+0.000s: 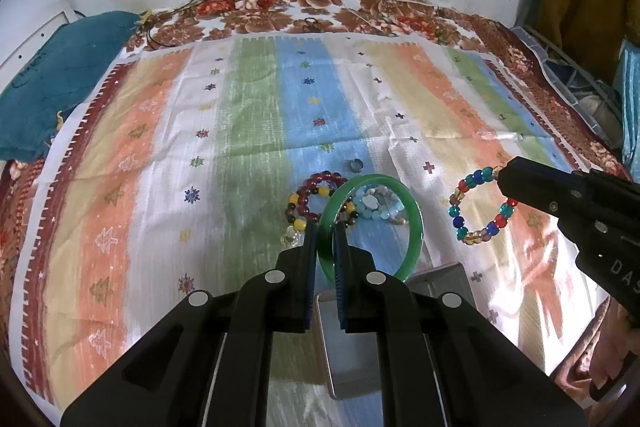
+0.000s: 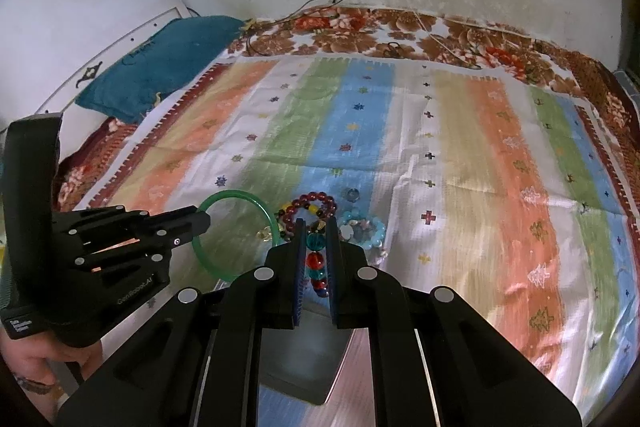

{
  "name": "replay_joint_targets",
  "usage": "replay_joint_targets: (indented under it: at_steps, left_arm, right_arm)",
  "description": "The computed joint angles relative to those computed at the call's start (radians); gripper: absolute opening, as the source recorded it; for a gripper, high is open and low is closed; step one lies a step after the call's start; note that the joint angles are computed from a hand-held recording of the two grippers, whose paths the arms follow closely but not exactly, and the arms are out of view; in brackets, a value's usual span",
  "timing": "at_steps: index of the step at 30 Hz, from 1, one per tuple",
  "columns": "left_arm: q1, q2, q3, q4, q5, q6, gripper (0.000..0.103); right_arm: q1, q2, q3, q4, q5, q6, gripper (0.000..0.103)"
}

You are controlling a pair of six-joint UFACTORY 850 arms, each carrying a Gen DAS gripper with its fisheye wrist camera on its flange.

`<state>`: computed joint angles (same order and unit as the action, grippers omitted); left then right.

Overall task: Organize jewelry
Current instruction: 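Carry both bracelets over the silver tin and open both tools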

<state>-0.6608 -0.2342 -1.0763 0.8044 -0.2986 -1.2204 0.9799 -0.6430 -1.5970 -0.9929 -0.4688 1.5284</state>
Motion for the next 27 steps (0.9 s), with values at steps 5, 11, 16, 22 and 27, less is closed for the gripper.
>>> replay_joint_targets:
  at_steps: [5, 11, 16, 22, 27]
  left_arm:
    - [-0.016, 0.031, 0.031, 0.060, -0.004, -0.068, 0.008]
    - [-0.039, 0.066, 0.071, 0.084, -0.006, -0.108, 0.008]
    - [-0.056, 0.099, 0.103, 0.149, -0.013, -0.195, 0.008]
    - [-0.077, 0.098, 0.115, 0.122, -0.024, -0.171, 0.008]
    - [-0.068, 0.085, 0.113, -0.059, 0.020, 0.006, 0.009]
  right_arm:
    - [0.020, 0.009, 0.016, -0.025, -0.012, 0.030, 0.011]
    - [0.048, 0.034, 0.051, -0.071, -0.011, 0.064, 0.011]
    - [0.065, 0.044, 0.069, -0.076, -0.006, 0.068, 0.011]
    - [0.080, 0.048, 0.081, -0.036, 0.005, 0.035, 0.011]
    - [0.071, 0.048, 0.091, 0.040, 0.045, -0.019, 0.011]
